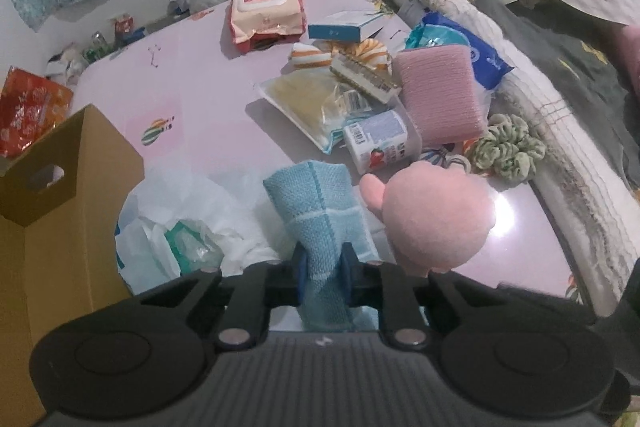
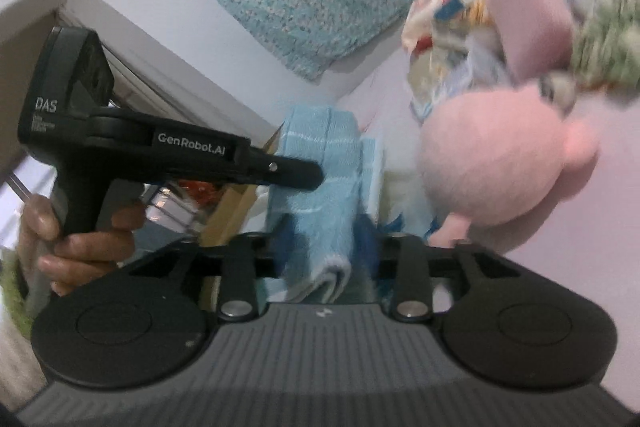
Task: Organize soft objects
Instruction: 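Lift the blue towel with the right gripper toward the cardboard box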
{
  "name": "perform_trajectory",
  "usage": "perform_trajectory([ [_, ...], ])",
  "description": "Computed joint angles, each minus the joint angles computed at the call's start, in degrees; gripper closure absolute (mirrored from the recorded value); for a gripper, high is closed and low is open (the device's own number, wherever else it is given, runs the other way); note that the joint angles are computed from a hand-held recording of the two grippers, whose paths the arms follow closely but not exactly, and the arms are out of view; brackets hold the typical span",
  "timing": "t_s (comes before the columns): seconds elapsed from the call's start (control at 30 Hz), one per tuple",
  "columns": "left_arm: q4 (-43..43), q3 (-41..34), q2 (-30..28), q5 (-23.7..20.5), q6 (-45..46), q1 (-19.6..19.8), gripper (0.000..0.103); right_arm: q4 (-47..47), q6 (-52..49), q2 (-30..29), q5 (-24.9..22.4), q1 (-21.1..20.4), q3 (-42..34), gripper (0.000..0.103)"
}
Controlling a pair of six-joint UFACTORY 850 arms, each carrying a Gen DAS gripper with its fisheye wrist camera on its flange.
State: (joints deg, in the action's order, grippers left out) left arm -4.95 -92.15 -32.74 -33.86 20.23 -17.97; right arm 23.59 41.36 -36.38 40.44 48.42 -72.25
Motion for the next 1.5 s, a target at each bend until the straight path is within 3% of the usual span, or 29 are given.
perform_trajectory([
  [0.03, -0.33, 0.20, 0.23, 0.20, 0.42, -0.06, 0.087, 1.24, -2.09, -0.07, -0.75, -0.26, -0.68, 0.045],
  [0.1, -0.75, 0.53, 0.58, 0.57, 1.06, -0.22, 0.087, 1.31, -3.54, 0.08, -1.55, -0.59, -1.15, 0.041],
  [0.37, -2.75, 0.90, 0.82, 0.46, 2.71, -0.36, 0.087, -9.01, 3.19, -3.99, -8.27, -2.31, -7.77, 0.037],
  [0.47, -4.59, 0.55, 0.51, -0.85, 4.20, -0.19, 0.080, -10.97, 6.68, -5.27, -10.51, -2.83, -9.68, 0.052],
  [0.53, -5.16, -0.10, -0.01, -2.25, 4.67, -0.15, 0.070, -11.22, 8.31, -5.47, -10.45, -2.74, -9.69, 0.068],
  [0.6, -5.91, -0.54, -0.35, -3.42, 5.44, -0.13, 0.062, -9.62, 7.65, -5.29, -8.99, -2.52, -8.89, 0.076],
  [0.7, -6.98, -0.96, -0.63, -5.07, 6.35, -0.06, 0.050, -5.02, 3.34, -4.26, -7.02, -1.68, -7.18, 0.082],
  [0.8, -9.86, -0.45, -0.20, -5.87, 8.50, 0.22, 0.048, 0.31, -2.41, -2.96, -5.45, -0.63, -5.86, 0.085],
  [1.1, -21.97, 2.29, 3.51, -8.66, 15.87, 2.47, 0.065, 11.15, -19.66, 0.19, -1.70, 2.85, -4.68, 0.086],
  [1.33, -32.71, 10.09, 12.65, -4.15, 25.66, 6.31, 0.072, 18.74, -35.45, 1.75, -1.63, 5.49, -8.38, 0.086],
  [1.5, -36.68, 13.55, 17.91, 0.31, 28.95, 9.85, 0.073, 15.87, -38.83, -0.47, -5.24, 5.53, -15.81, 0.086],
])
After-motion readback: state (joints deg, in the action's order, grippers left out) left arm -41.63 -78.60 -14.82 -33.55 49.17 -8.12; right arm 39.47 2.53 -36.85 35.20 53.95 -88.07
